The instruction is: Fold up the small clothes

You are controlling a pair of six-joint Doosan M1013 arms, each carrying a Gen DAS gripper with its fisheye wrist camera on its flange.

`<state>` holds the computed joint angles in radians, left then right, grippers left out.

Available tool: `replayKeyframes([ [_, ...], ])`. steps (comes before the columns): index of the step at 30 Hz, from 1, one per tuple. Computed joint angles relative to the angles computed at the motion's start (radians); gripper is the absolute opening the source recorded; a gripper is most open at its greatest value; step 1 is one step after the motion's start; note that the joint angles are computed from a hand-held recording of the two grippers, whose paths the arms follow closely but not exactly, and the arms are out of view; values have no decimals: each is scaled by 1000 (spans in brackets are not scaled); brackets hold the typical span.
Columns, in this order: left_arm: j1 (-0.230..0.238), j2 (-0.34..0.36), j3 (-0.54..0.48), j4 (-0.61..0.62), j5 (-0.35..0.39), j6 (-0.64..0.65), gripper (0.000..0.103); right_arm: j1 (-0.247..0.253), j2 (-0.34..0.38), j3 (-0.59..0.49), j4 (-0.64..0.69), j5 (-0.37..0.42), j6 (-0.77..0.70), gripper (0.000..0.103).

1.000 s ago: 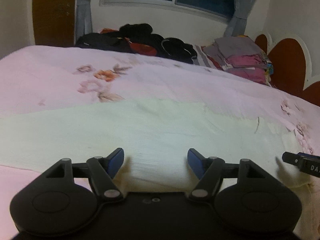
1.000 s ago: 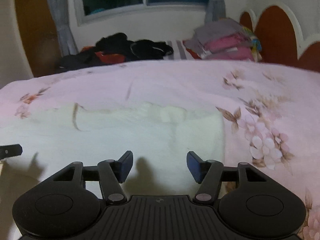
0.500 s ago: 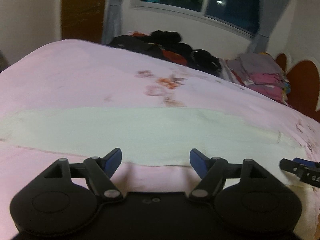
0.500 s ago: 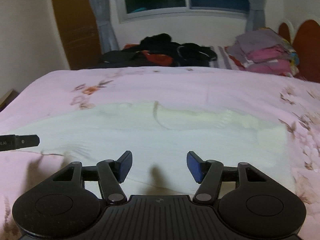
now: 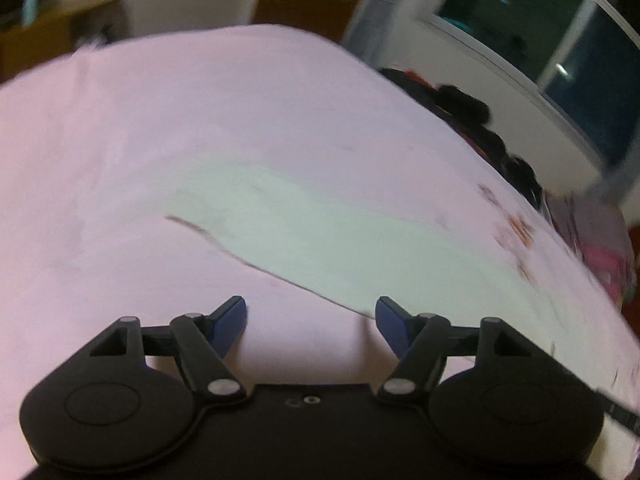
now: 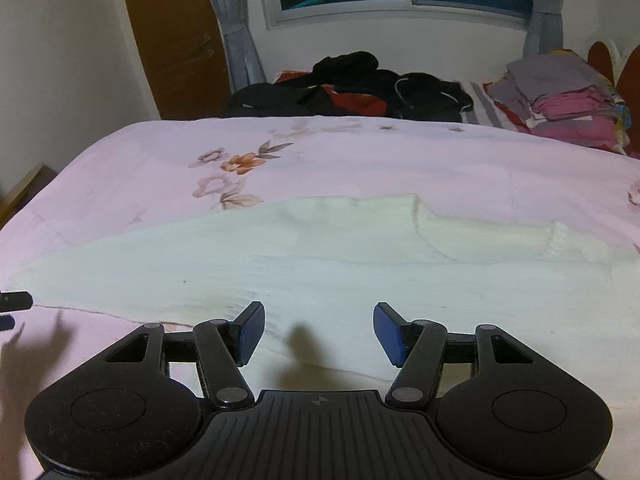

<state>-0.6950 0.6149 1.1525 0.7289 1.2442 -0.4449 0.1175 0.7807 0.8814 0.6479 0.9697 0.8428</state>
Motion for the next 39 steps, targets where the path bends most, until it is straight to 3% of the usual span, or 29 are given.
replayKeyframes([
  [8, 18, -34, 113, 133, -111, -226, 65, 22, 17, -13, -55, -33, 51, 60],
  [10, 23, -38, 135, 169, -126, -292, 53, 25, 22, -18, -68, -42, 62, 60],
  [14, 34, -39, 157, 186, -122, -386, 9, 30, 33, -25, -107, -51, 96, 60],
  [16, 34, -38, 160, 191, -115, -406, 6, 32, 42, -32, -125, -40, 108, 60],
  [22, 13, -24, 110, 263, -95, -318, 4, 30, 40, -23, -96, -58, 103, 60],
  [26, 1, 4, 27, 325, -144, -205, 4, 33, 34, -4, -121, -76, 61, 60],
  [28, -3, 25, -28, 340, -191, -131, 4, 20, 35, -12, -68, -58, 78, 60],
  [33, -2, 124, -222, 299, -337, 62, 4, -17, 6, 19, 3, -85, 73, 60],
  [39, -7, 313, -557, 86, -439, 397, 4, -71, -29, 57, 20, -114, 75, 60],
])
